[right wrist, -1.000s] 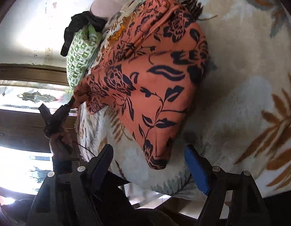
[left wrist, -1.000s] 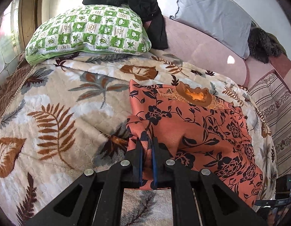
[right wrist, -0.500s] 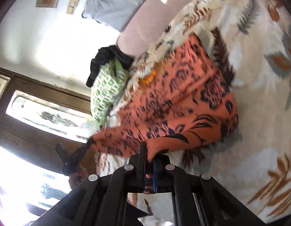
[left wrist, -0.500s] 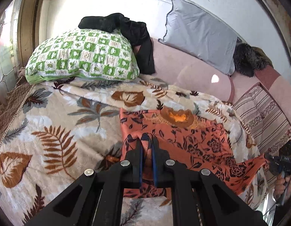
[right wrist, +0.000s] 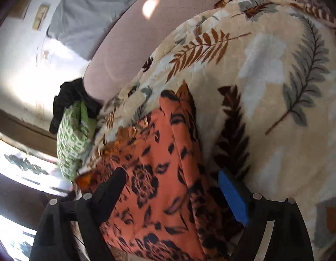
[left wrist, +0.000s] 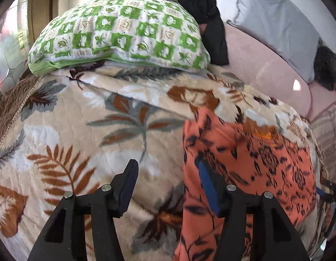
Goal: Fold small clothes
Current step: 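Pinch the new folded edge with both grippers and press it flat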
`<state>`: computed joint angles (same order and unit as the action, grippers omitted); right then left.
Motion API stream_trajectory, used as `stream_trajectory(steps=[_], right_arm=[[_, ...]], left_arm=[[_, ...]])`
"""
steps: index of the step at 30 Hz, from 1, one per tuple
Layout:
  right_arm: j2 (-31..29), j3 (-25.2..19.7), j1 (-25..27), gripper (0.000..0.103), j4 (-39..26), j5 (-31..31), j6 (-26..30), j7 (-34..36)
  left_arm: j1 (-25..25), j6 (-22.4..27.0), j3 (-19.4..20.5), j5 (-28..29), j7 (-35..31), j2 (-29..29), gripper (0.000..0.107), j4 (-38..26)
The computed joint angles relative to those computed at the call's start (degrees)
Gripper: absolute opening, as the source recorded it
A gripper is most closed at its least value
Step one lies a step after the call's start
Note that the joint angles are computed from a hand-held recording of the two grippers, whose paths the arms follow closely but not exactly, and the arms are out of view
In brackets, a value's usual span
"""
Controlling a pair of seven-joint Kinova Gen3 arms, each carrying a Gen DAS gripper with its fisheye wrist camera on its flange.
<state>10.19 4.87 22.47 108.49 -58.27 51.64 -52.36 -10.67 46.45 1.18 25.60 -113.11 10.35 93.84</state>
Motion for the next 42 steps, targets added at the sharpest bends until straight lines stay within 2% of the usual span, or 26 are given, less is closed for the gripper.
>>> stream_trajectory(steps=[3,6,7,8,9,10,11,13,15,17,20,22,23,25,26,28,30,31,32,35,37,38,40,42], right_arm=[[0.5,-0.8,-0.3,0.087,-1.0,6.5,3.4,1.0],[2.2,-0.6,-6.0,0.086,-2.3,13.5,1.8,-2.0],[2.2,-0.1,-8.3,0.083,-3.2,15.8,0.8,-3.6],[2.6,-0.1,-9.7,0.066,-4.2,17.7,0.7,-6.0],[3.2,-0.6,-9.9,0.022,-5.4,18.6,1.5,-8.3],[3.4,-0.4,-11.2,0.017,-6.7,20.5,2.8,-10.6],[2.9,0.5,-12.8,0.016,-7.5,22.1,3.1,-12.0],[0.6,0.4,-12.9,0.015,-7.6,22.5,3.8,-14.1],[-2.6,-1.6,-9.1,0.014,-7.2,19.9,5.7,-13.7],[-6.9,-2.1,-7.7,0.014,-6.4,19.6,8.1,-12.6],[-13.8,2.2,-8.6,0.014,-3.4,19.1,13.9,-10.3],[-18.7,5.6,-9.9,0.015,1.3,19.6,15.7,-9.6],[-20.1,5.7,-9.5,0.021,4.0,20.5,16.1,-9.5],[-19.7,5.0,-8.8,0.044,9.3,24.1,15.8,-8.8],[-17.9,5.0,-7.9,0.075,11.9,25.4,15.3,-7.8],[-17.5,7.7,-6.6,0.076,15.8,25.0,12.7,-5.2],[-19.7,12.7,-6.0,0.076,16.6,21.1,13.3,-3.1],[-20.4,14.2,-5.0,0.076,16.2,19.2,13.8,-1.8],[-21.2,14.5,-4.3,0.076,15.4,18.2,13.4,-1.1],[-20.7,13.4,-4.3,0.076,12.4,17.6,10.8,-1.6],[-19.1,12.9,-5.4,0.076,11.1,16.4,8.2,-0.8],[-18.3,11.4,-6.2,0.076,10.3,16.9,5.9,-1.7],[-16.7,7.3,-7.6,0.076,7.9,20.7,1.9,-5.6],[-14.7,4.9,-8.9,0.076,5.6,24.3,-0.8,-9.5]], left_arm=[[0.4,4.5,0.8,0.6,-5.1,-0.6,0.059,3.8],[5.9,1.2,-0.8,-1.2,-3.8,0.5,0.060,7.2],[7.0,0.1,-0.8,-2.4,-2.9,0.3,0.051,7.0],[7.1,0.0,0.2,-2.9,-1.8,0.6,0.019,6.3],[6.9,0.8,0.9,-3.8,0.2,0.9,0.019,5.0],[7.9,2.1,0.7,-5.5,1.9,0.9,0.017,3.4],[9.6,2.6,-0.4,-6.8,2.7,0.3,0.017,2.5],[9.8,2.7,-1.1,-6.5,3.2,-2.4,0.016,2.4],[7.3,4.0,-0.9,-2.8,1.2,-6.9,0.016,3.5],[7.7,6.0,-3.4,-0.9,-1.7,-12.2,0.016,5.2],[6.6,11.7,-8.0,3.1,-6.7,-19.7,0.018,9.8],[6.7,14.5,-10.2,2.8,-8.1,-21.3,0.024,13.8],[6.6,15.1,-10.9,2.3,-8.9,-20.6,0.028,16.4],[4.1,14.1,-10.1,0.4,-9.8,-17.3,0.034,21.0],[3.3,13.4,-10.5,0.5,-11.0,-16.6,0.038,22.1],[3.1,13.2,-11.9,2.3,-11.5,-17.8,0.041,21.8],[2.6,10.1,-10.0,1.3,-10.3,-19.7,0.047,20.3],[3.0,9.0,-9.6,1.3,-10.6,-19.9,0.053,19.2],[3.5,8.2,-9.4,1.5,-10.9,-19.2,0.054,17.8],[5.2,7.2,-7.9,0.9,-10.1,-14.1,0.054,12.7],[6.4,5.4,-5.5,-2.4,-7.9,-10.6,0.054,10.0],[7.1,4.7,-4.5,-3.8,-6.8,-8.9,0.051,9.0],[8.7,2.5,-3.4,-7.5,-3.4,-6.8,0.039,8.6],[8.7,1.8,-2.8,-8.5,-2.2,-6.0,0.035,8.5]])
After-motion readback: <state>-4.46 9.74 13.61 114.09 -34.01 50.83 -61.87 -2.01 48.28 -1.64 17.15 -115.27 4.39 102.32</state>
